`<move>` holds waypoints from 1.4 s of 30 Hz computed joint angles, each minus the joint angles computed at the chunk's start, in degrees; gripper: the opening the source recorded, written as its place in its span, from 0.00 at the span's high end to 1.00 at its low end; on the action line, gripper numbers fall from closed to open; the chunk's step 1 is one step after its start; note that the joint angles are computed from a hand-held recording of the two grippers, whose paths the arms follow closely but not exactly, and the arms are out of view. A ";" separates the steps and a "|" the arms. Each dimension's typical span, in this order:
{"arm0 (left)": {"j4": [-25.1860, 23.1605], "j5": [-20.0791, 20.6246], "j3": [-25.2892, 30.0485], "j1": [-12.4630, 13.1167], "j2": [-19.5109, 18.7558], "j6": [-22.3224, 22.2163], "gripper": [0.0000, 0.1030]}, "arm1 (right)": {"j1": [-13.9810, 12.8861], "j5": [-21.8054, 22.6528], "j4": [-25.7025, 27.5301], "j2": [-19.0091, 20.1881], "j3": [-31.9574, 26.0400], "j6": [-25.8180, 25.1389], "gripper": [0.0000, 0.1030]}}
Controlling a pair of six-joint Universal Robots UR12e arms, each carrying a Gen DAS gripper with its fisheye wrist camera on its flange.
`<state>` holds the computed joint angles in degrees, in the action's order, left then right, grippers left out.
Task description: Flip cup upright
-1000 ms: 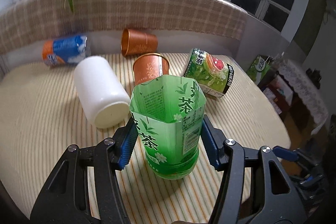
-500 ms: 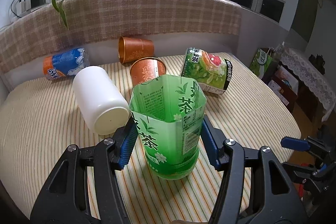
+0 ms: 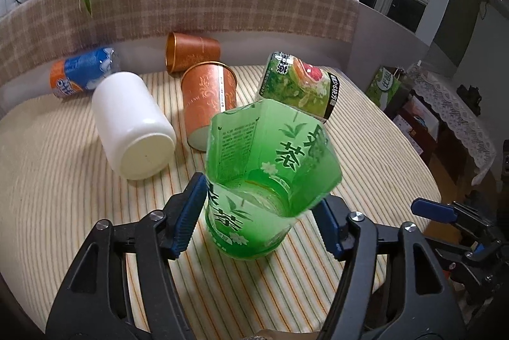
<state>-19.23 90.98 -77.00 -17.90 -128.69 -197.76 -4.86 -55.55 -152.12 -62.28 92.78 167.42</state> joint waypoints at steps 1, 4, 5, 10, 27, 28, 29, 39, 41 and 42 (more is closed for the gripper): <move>-0.27 -0.41 0.00 0.06 0.01 -0.30 0.34 | 0.00 0.01 0.04 0.01 0.01 -0.04 0.14; -0.66 -1.72 -0.16 0.32 0.09 -1.17 0.22 | -0.08 0.26 0.27 0.01 0.05 -0.27 0.14; -0.79 -2.32 -0.25 0.42 0.13 -1.27 0.20 | -0.07 0.28 0.29 0.01 0.04 -0.30 0.14; -2.46 -3.29 -0.54 0.66 0.33 -1.50 0.20 | -0.07 0.29 0.15 0.01 0.10 -0.21 0.14; 6.60 7.17 -11.24 -0.10 6.52 -5.91 0.20 | 0.68 -1.21 -7.06 -0.08 0.25 0.26 0.14; 7.61 8.58 -11.48 -0.29 6.69 -6.00 0.20 | 0.82 -1.66 -8.41 -0.08 0.34 0.53 0.13; 9.34 11.48 -11.93 -0.74 7.02 -6.08 0.20 | 0.91 -2.05 -9.51 -0.10 0.43 0.68 0.12; 20.03 24.64 -12.80 -3.01 7.39 -2.69 0.04 | 1.94 -6.16 -22.90 -0.53 2.43 1.12 0.00; 20.74 25.55 -12.51 -3.15 7.24 -2.07 0.02 | 2.03 -6.53 -24.31 -0.57 2.60 1.46 0.00; 21.52 26.53 -12.44 -3.35 7.15 -1.64 0.01 | 2.03 -6.54 -24.70 -0.57 2.61 1.70 0.00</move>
